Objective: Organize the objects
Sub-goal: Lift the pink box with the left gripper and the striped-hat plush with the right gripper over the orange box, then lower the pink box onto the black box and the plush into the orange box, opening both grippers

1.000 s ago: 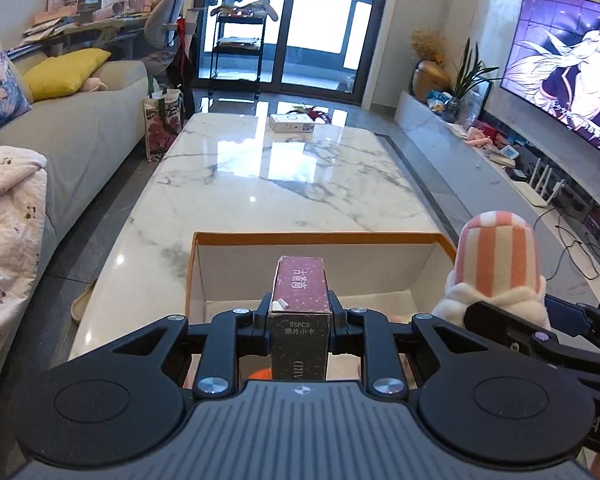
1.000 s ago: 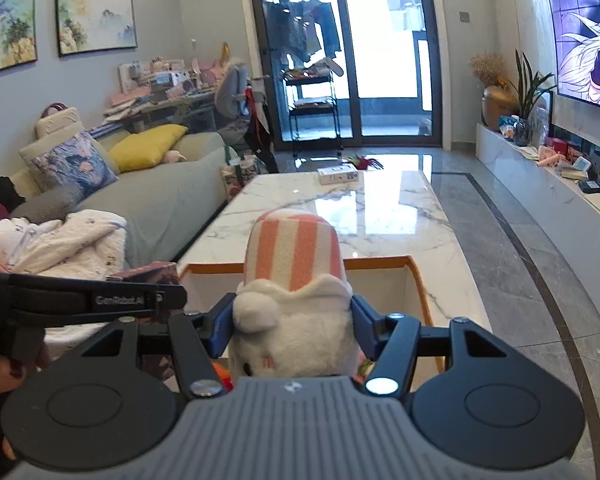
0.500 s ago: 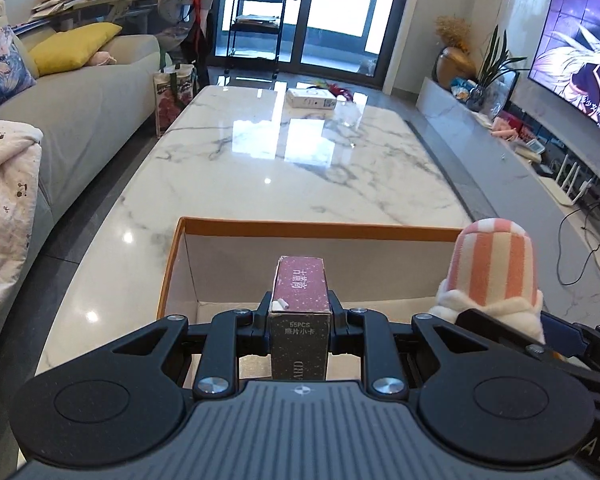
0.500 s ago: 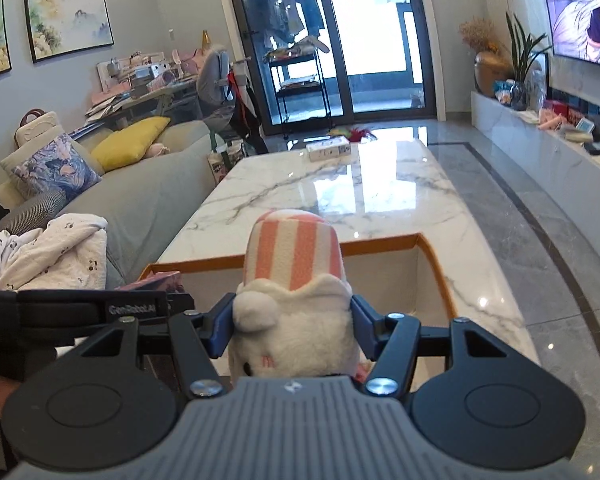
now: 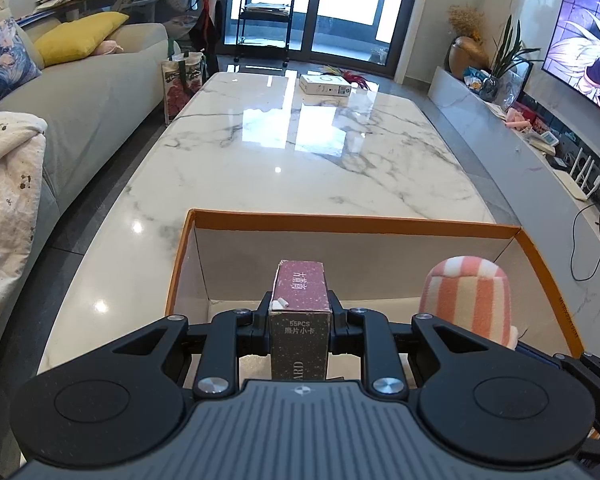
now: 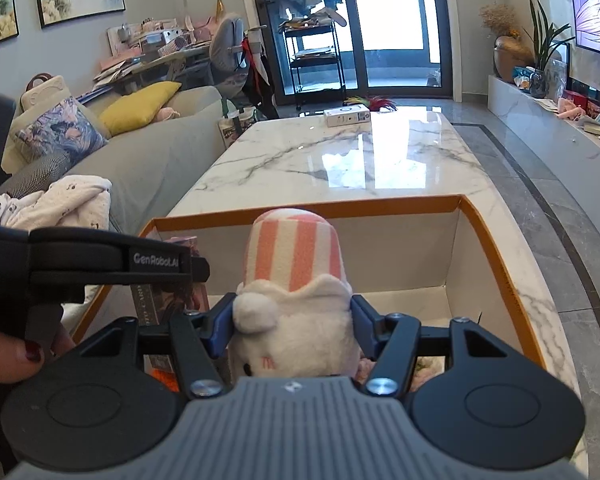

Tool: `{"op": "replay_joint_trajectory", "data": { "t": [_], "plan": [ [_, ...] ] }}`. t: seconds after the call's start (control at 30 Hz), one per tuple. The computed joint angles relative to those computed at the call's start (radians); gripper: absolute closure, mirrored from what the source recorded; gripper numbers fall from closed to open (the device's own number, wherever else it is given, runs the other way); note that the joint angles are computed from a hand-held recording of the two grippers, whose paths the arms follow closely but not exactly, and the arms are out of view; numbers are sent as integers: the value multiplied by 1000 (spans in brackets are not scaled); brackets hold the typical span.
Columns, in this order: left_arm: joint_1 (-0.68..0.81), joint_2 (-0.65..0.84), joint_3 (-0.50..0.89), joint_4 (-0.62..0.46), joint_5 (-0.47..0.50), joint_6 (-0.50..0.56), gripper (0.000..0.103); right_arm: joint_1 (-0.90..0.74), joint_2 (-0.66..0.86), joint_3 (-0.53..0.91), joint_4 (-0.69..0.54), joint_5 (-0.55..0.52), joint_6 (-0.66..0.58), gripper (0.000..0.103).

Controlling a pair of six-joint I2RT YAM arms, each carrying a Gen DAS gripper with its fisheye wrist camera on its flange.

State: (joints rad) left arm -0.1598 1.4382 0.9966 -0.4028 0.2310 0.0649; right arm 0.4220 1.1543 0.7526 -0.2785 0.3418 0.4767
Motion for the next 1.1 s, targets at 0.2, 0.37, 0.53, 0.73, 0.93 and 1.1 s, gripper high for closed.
{"op": "replay_joint_trajectory", "data": {
  "t": [0.2, 0.37, 0.53, 0.73, 0.93, 1.1],
  "plan": [
    [-6, 32, 19, -1, -8, 8, 77, 18, 48, 24, -25, -3, 12, 41],
    [-18, 56, 14, 8, -31, 20, 77, 29, 92, 46, -56, 3, 35, 41],
    [-30, 52, 16, -3, -48, 37, 77, 28, 103, 59, -83, 3, 50, 41],
    [-57, 44, 15, -12, -84, 55, 77, 44, 121, 98, -142, 16, 41, 41],
    [-86, 42, 2, -15, -128, 69, 77, 43, 132, 114, -176, 6, 35, 41],
    [-81, 88, 19, -39, -127, 72, 77, 27, 128, 106, -177, -17, 54, 40]
  ]
}}
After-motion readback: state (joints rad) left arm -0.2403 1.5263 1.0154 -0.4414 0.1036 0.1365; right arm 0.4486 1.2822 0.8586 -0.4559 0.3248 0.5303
